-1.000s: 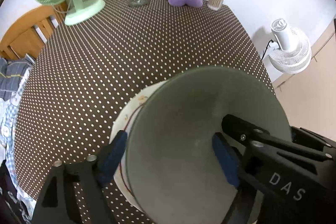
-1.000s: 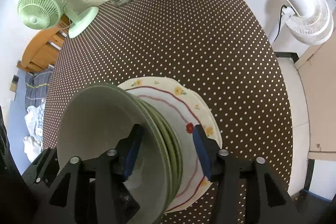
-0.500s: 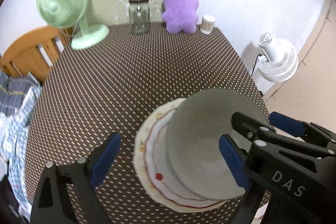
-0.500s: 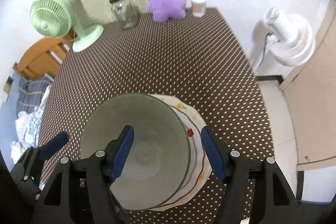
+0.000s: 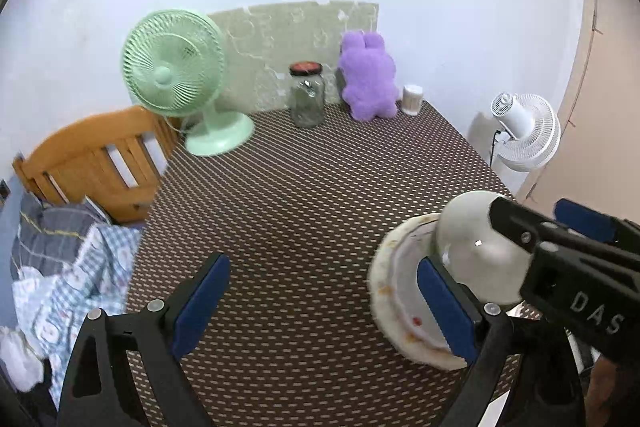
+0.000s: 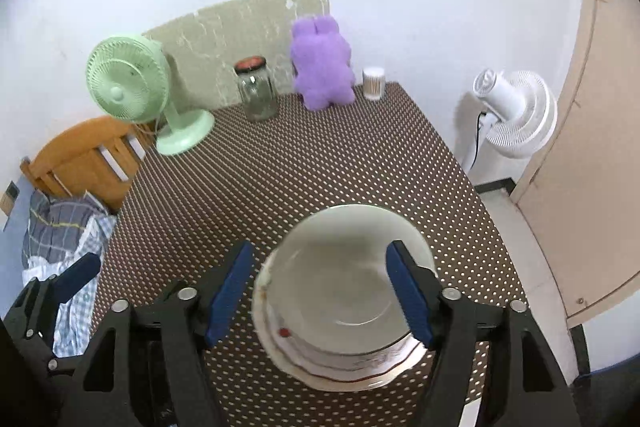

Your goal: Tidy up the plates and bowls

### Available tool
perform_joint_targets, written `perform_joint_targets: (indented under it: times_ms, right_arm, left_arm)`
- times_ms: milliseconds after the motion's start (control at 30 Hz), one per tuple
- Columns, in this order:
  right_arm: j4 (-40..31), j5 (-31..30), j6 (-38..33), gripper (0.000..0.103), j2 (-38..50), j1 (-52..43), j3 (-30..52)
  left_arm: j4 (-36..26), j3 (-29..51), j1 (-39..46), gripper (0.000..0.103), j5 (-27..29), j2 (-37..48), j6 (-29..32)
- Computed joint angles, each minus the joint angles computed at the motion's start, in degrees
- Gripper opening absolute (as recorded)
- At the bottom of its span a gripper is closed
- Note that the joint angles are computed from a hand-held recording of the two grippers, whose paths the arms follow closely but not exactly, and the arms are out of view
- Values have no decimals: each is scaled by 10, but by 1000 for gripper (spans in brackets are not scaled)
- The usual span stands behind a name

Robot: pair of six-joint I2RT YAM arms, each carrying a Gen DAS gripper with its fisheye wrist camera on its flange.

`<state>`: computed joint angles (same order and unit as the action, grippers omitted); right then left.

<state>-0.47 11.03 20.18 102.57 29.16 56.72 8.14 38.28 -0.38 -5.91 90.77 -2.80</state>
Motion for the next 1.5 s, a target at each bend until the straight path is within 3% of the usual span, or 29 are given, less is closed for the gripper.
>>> perform_joint_targets:
  times_ms: [233, 500, 900, 1500]
  right_arm:
    - [68, 86, 39, 77, -35, 81, -79]
    - [152, 148, 54, 77, -72, 147, -184]
    - [182, 201, 94, 78, -130, 224, -276]
    - [202, 244, 107, 78, -153, 260, -310]
  left_arm:
    - [78, -116, 68, 96, 22, -81, 35]
    - [124, -224, 106, 96, 30, -172, 26]
    - [78, -320, 98, 98, 17, -337, 15]
    - [60, -360, 113, 101, 29, -419, 14]
